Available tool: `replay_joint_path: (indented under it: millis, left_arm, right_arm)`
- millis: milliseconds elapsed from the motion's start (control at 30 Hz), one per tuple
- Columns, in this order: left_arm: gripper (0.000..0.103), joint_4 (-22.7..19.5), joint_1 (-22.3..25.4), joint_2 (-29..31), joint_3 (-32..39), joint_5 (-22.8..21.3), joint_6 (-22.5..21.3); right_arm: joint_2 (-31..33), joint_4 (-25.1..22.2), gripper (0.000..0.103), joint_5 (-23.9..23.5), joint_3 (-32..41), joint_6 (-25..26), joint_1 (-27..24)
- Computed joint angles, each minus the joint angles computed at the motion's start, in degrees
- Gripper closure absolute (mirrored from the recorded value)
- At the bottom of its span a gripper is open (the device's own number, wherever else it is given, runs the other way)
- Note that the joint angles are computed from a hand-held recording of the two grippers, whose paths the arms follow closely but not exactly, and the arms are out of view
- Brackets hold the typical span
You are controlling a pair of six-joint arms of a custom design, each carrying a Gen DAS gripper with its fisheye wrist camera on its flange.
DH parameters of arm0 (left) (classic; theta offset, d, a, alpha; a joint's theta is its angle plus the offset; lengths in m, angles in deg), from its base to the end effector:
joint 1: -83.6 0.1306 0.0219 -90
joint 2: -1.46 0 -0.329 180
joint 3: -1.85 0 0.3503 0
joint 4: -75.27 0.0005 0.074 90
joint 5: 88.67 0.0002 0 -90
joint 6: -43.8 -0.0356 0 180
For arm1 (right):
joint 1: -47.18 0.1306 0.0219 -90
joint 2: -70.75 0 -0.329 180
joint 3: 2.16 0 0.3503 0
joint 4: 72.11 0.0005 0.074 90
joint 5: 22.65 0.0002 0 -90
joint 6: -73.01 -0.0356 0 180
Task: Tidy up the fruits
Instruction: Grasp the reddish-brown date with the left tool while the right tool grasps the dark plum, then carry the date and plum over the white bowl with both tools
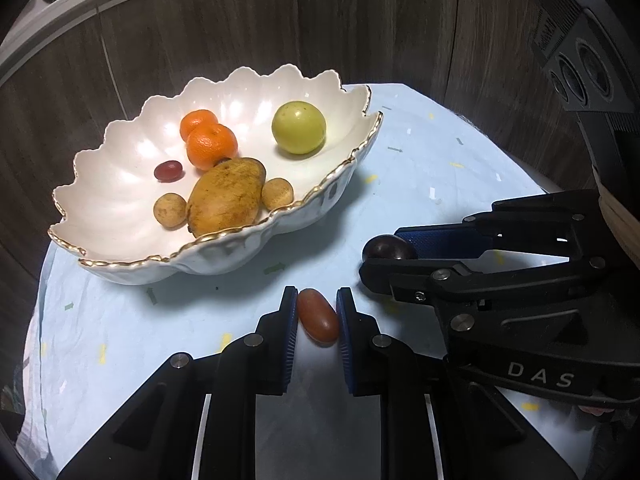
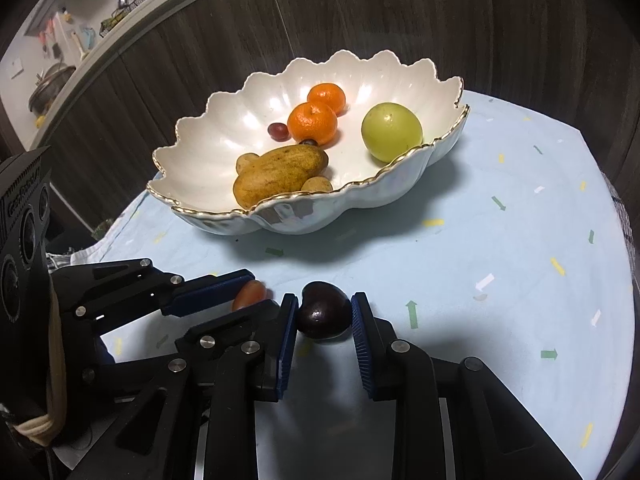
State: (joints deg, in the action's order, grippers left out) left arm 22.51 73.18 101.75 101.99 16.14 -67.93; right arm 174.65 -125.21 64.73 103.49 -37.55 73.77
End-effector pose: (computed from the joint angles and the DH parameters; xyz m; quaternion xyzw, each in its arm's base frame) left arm 0.4863 -0.0992 0.3668 0.2997 0.8921 -0.0905 0.3259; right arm 0.4639 0.2335 0.3750 -0.0572 0.9417 0.1521 0.2946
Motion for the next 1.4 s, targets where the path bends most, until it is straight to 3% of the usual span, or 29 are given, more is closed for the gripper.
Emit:
replay_joint_path:
  millis: [700, 1400]
  left_arm:
    - [0.083, -0.52, 2.03, -3.68, -0.96, 2.14, -0.81]
    - [0.083, -2.31, 6.3, -4.26, 2.89, 5.99, -0.47]
  right_arm:
    - [-3.73, 0.88, 0.075, 4.76, -1.4, -2.16, 2.91]
    - [-2.0, -1.83, 0.075, 9.08, 6.61, -3.31, 5.99]
